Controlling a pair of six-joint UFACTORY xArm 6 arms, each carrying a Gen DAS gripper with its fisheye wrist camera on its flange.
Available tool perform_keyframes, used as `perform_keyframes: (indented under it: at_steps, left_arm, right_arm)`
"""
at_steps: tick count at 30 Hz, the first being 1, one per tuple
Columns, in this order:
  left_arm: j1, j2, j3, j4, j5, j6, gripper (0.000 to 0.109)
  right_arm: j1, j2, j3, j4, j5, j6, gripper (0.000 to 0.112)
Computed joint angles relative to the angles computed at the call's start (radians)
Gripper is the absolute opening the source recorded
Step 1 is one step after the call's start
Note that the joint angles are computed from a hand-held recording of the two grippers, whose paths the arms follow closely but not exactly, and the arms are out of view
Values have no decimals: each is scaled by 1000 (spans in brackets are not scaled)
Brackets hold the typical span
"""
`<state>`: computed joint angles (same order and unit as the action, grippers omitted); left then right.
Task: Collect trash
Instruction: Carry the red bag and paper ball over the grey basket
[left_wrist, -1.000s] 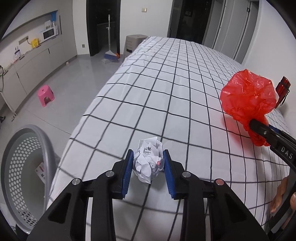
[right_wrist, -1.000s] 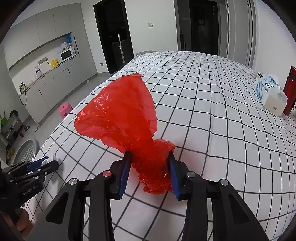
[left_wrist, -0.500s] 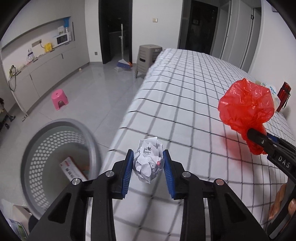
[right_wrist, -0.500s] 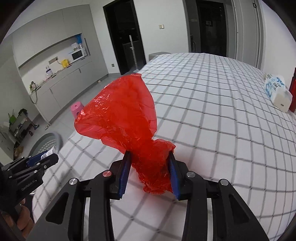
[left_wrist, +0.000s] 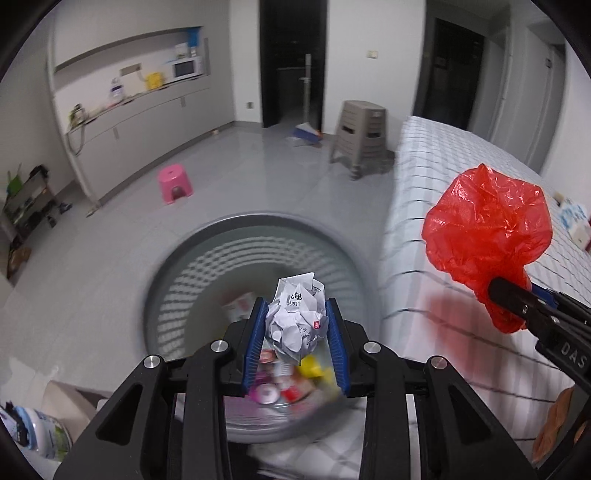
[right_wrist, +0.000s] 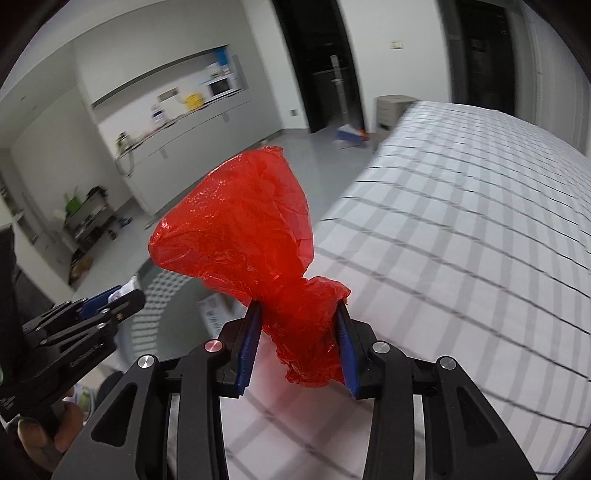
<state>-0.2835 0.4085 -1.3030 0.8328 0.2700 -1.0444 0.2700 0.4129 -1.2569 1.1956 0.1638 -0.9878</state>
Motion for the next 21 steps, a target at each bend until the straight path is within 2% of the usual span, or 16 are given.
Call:
perform_keyframes:
  at_steps: [11, 17, 21]
  left_arm:
    - [116, -6, 58, -4, -23, 15, 33]
    - [137, 26, 39, -42, -34, 43, 34]
    - [140, 47, 9, -25, -31, 27, 35]
  right_arm:
    - [109, 146, -168, -319, 43, 295, 37]
    - [112, 218, -259, -425, 83, 394, 37]
    - [107, 253, -307, -442, 109, 407, 37]
